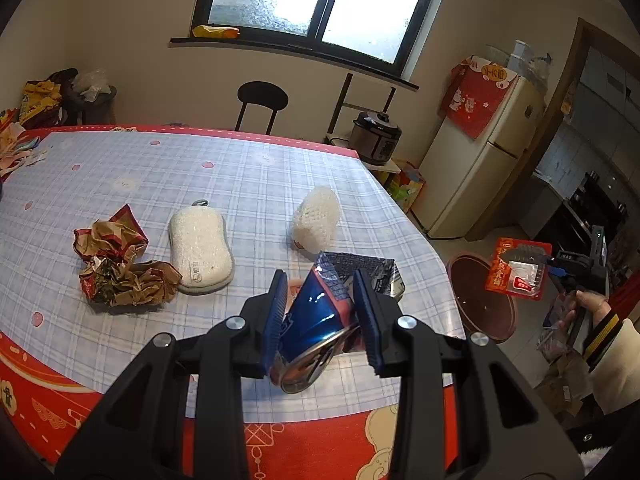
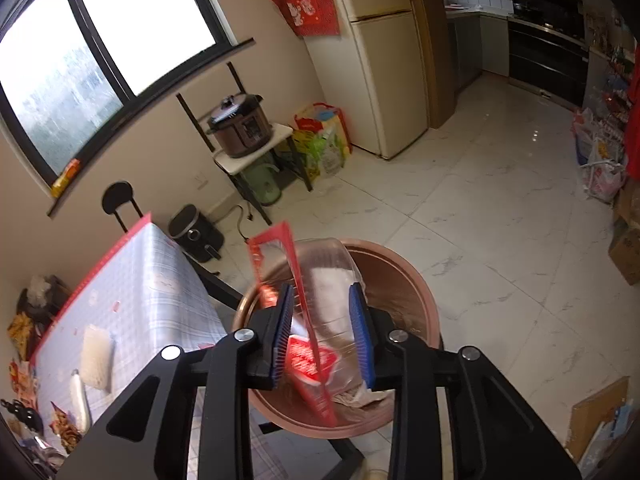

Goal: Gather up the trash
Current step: 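Drop the tray into the bucket with the right tool while the left holds the can, then open the left tool to drop the crushed can into the bucket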

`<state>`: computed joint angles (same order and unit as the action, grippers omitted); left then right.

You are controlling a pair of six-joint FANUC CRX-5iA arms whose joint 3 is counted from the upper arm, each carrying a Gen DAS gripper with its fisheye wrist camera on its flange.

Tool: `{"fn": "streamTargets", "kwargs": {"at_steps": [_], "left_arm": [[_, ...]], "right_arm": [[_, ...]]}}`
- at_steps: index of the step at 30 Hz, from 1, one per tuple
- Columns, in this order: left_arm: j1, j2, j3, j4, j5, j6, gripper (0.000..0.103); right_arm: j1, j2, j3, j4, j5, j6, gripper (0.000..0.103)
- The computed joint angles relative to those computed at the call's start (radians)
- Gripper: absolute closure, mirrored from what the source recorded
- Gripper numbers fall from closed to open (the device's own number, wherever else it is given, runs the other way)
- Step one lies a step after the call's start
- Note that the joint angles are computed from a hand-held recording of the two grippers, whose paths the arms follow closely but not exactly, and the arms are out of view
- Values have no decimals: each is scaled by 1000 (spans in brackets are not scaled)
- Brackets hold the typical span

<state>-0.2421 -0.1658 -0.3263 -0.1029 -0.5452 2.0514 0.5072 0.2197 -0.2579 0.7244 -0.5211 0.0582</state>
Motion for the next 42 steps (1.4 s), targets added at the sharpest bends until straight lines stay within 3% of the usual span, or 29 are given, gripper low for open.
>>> {"fn": "streamTargets", "kwargs": {"at_steps": [8, 10, 14, 18, 24, 29, 34, 38, 40, 41, 42], "left_arm": [[-43, 75, 78, 12, 10, -35, 66], [-57, 99, 97, 27, 17, -56, 66], [-83, 160, 130, 91, 44, -127, 66], [-108, 236, 173, 193, 74, -253, 66], [-153, 382, 262, 389, 134, -486, 66], [-196, 539, 394, 528, 111, -641, 66], [-229, 700, 581, 569, 52, -698, 66], [-259, 829, 775, 527, -7, -691, 66], [-268, 882, 848, 563, -31, -725, 55], [-274, 902, 879, 567, -33, -728, 38], [-280, 917, 910, 549, -33, -713, 29]], "right_arm": [[-32, -65, -78, 33, 88, -25, 49], [-36, -85, -100, 59, 108, -35, 26], [-45, -138, -164, 129, 150, -77, 6], [-27, -174, -180, 111, 107, -32, 5], [-17, -271, -273, 157, 79, -90, 5], [2, -344, -334, 151, 10, -127, 5], [23, -409, -390, 144, -84, -168, 5], [34, -455, -434, 146, -152, -214, 5], [41, -474, -449, 144, -187, -241, 5], [43, -485, -459, 146, -196, -254, 5], [46, -497, -467, 152, -206, -267, 5]]}}
